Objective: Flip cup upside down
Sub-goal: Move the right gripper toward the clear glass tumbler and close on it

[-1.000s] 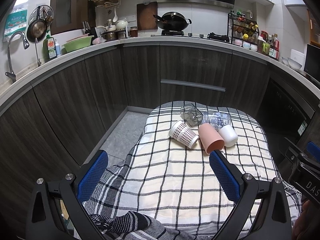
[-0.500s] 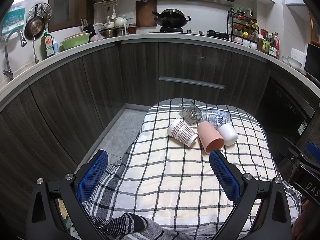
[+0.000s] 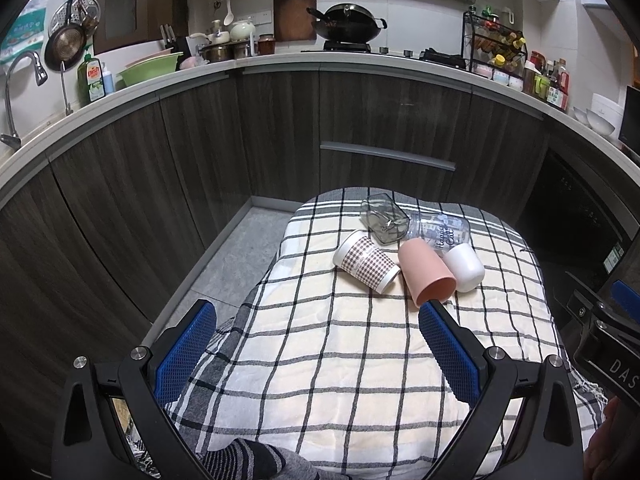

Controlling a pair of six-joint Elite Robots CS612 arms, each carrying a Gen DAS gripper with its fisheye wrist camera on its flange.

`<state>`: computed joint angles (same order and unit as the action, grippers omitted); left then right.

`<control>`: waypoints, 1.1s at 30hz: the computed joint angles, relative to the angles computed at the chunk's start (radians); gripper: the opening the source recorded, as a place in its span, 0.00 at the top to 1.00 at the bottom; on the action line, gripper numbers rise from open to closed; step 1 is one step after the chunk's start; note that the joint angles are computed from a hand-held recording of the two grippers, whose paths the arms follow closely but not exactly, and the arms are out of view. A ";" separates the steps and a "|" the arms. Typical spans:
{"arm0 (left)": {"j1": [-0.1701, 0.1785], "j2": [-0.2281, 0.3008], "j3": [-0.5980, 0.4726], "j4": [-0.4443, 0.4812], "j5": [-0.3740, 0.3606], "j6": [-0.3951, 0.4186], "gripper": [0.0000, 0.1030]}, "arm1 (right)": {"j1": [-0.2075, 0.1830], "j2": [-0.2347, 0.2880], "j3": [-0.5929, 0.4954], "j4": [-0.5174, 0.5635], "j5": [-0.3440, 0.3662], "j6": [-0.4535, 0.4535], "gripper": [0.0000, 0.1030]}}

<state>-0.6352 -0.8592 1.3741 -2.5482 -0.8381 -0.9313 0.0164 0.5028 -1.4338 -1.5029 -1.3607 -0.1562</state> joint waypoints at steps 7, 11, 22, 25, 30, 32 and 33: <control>0.021 0.030 -0.051 0.040 -0.019 -0.010 0.00 | 0.010 -0.036 0.083 -0.018 -0.003 -0.027 0.01; 0.037 0.052 -0.090 0.081 -0.031 -0.037 0.00 | 0.018 -0.057 0.133 -0.036 -0.011 -0.042 0.01; 0.087 0.121 -0.209 0.184 -0.075 -0.090 0.00 | 0.043 -0.138 0.320 -0.080 -0.006 -0.125 0.01; 0.099 0.143 -0.244 0.207 -0.088 -0.092 0.00 | 0.051 -0.160 0.378 -0.093 -0.006 -0.147 0.01; 0.123 0.179 -0.301 0.247 -0.117 -0.105 0.00 | 0.067 -0.214 0.512 -0.127 -0.009 -0.187 0.01; 0.130 0.193 -0.324 0.260 -0.128 -0.109 0.00 | 0.073 -0.237 0.564 -0.145 -0.009 -0.208 0.01; 0.135 0.203 -0.339 0.270 -0.136 -0.111 0.00 | 0.077 -0.250 0.596 -0.154 -0.011 -0.222 0.01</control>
